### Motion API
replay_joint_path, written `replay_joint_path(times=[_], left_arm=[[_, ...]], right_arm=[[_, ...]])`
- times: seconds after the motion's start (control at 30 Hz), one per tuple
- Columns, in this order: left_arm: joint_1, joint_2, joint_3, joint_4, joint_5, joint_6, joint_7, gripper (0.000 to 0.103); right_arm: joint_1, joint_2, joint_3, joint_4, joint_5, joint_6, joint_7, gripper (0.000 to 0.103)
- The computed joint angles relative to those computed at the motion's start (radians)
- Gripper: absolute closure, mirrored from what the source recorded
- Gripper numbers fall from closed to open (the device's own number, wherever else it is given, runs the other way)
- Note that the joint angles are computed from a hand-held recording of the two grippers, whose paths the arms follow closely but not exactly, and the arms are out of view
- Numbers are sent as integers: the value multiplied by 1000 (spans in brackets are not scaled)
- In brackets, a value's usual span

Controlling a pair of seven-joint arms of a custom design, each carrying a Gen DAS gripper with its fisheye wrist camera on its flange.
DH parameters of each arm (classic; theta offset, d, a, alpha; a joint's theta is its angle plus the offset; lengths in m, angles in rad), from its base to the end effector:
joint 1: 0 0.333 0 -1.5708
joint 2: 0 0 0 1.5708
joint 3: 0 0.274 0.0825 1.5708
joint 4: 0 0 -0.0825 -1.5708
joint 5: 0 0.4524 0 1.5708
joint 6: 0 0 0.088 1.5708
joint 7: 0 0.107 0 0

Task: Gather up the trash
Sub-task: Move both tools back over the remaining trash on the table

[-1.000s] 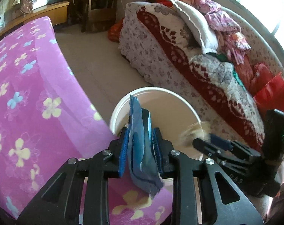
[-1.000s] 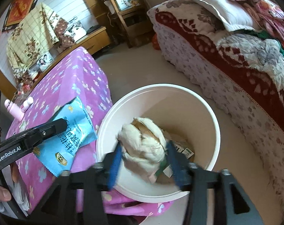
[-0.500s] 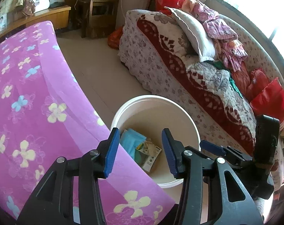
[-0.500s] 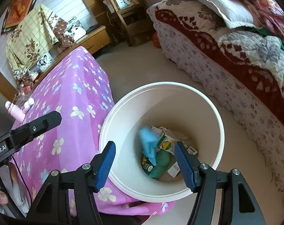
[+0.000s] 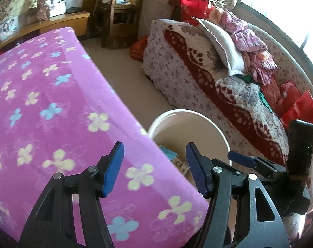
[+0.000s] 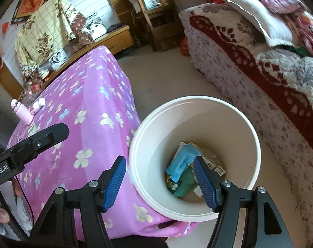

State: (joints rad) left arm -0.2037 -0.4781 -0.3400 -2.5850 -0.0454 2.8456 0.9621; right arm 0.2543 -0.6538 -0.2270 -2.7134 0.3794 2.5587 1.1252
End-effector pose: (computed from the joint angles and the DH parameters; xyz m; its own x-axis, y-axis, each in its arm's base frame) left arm 0.4467 -0.2616 0.4213 -0.0181 -0.9601 0.2792 -0.7820 -0.1604 -0.6022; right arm 0.4657 0.0191 0.4011 0.2765 -0.9290 -0.2459 -0.8427 -0.1114 -0.5267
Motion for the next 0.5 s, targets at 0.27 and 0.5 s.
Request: replay_joint_path(times=[0.27,0.5], left_arm=[[31,-186,-3,-144,5,-59,-59,42],[55,-380,-6,-273,17,-138,-119,42]], right_arm=[[47,-21,33,-6,-3,-8,11,36],[116,-37,56,-12,1,0,14,34]])
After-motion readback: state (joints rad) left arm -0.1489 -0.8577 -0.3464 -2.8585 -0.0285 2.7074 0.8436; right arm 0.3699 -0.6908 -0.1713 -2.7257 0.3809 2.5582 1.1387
